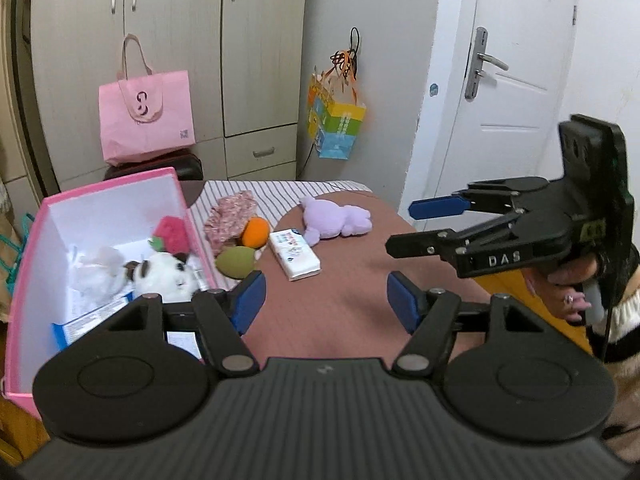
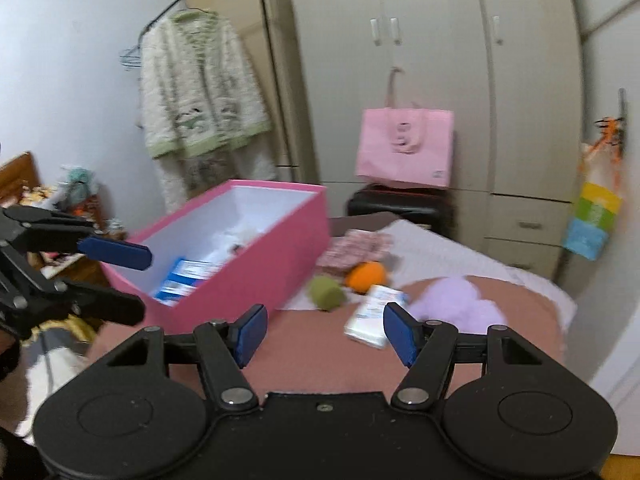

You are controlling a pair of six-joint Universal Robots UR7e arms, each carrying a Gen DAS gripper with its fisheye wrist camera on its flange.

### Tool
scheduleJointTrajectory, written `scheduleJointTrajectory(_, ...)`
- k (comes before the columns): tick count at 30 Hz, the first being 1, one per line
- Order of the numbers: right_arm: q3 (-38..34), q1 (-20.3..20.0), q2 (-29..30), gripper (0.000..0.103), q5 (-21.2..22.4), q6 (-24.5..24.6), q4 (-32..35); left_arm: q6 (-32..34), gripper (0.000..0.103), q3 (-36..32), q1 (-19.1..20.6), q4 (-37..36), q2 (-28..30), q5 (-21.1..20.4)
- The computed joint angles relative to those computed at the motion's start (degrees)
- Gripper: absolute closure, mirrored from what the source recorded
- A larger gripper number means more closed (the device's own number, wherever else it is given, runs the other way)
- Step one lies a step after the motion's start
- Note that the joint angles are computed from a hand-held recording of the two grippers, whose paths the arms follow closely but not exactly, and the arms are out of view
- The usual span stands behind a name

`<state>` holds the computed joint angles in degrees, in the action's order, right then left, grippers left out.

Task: Organize soft objects
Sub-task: 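Move the left tool to the green sponge while the right tool approaches the white tissue pack, then close the left gripper on the green sponge while the right gripper grasps the white tissue pack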

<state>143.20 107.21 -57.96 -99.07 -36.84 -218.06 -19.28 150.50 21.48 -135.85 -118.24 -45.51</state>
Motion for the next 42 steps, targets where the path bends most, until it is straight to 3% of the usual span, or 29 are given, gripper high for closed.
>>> scheduleJointTrajectory(6,-0.66,-2.63,0.69,0.034,-1.27,-3.07,-1.64,1.16,0.038,3.15,-0.15,-13.63,10.76,6.11)
scheduleJointTrajectory(11,-1.86,-5.13,0.91,0.034,0.92,-6.37,0.11,3.06,0.040,4.59,0.37,-28.04,23.93,13.40)
scheduleJointTrajectory(21,-5.37,-9.26,7.86,0.034,3.30,-12.54,0.58,14.71,0.042,1.49,7.42,-59.29,46.99,15.18)
scheduleJointTrajectory(27,-10.01,-9.80,12.40,0.034,3.20,-13.94,1.94,21.64,0.045,-4.00,12.13,-74.58,60.52,20.38)
scheduleJointTrajectory(32,-13.59,-9.47,15.12,0.034,2.89,-12.72,3.59,22.52,0.047,-8.40,15.24,-73.04,63.29,21.86)
scheduleJointTrajectory(37,-16.44,-9.87,17.31,0.035,3.63,-11.47,6.23,23.45,0.053,-11.75,16.84,-72.17,67.03,28.46)
scheduleJointTrajectory(42,-18.57,-8.68,19.20,0.034,1.73,-9.97,5.74,21.70,0.055,-12.48,18.08,-68.89,66.71,28.71)
